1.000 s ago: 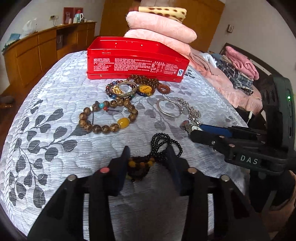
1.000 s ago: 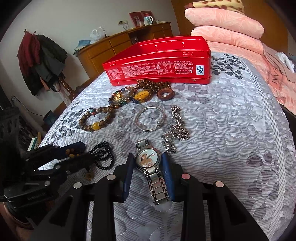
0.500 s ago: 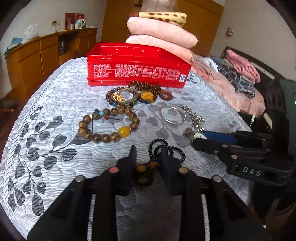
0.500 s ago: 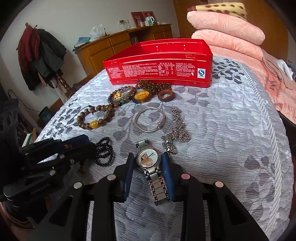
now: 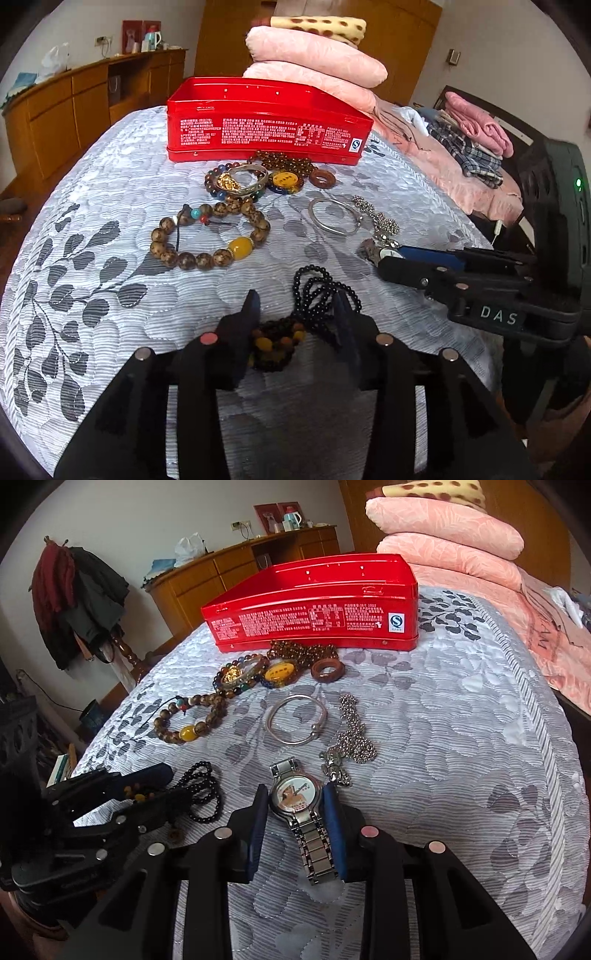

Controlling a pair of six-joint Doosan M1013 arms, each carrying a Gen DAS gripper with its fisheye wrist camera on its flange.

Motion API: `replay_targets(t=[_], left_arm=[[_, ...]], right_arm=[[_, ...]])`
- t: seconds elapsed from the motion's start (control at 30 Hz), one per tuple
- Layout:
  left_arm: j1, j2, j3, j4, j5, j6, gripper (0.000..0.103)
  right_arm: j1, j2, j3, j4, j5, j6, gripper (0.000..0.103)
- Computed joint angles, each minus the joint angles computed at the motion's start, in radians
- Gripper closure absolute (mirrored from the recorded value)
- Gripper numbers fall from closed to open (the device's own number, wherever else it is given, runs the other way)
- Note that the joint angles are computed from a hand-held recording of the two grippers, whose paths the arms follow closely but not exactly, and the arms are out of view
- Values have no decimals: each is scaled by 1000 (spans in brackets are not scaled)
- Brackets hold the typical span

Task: Organize jewelry
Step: 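Close left tool on black bead strand while right tool grasps silver wristwatch, then lift black beads with left tool into red tin while right carries watch there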

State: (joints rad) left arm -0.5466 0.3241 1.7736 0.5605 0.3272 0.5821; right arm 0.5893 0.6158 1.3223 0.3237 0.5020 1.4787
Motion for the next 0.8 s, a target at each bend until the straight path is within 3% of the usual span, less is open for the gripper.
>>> replay_targets(t=[0.2, 0.37, 0.8], left_arm=[[-11, -5, 13, 122, -3, -134, 83], [-3, -9, 16, 135, -36, -179, 85], [21, -17, -31, 456, -55, -464, 85]], right_arm=[[-1, -1, 2, 9, -4, -4, 73], [-2, -5, 0, 25, -20, -19, 73], [-10, -3, -46, 27, -57, -47, 73]])
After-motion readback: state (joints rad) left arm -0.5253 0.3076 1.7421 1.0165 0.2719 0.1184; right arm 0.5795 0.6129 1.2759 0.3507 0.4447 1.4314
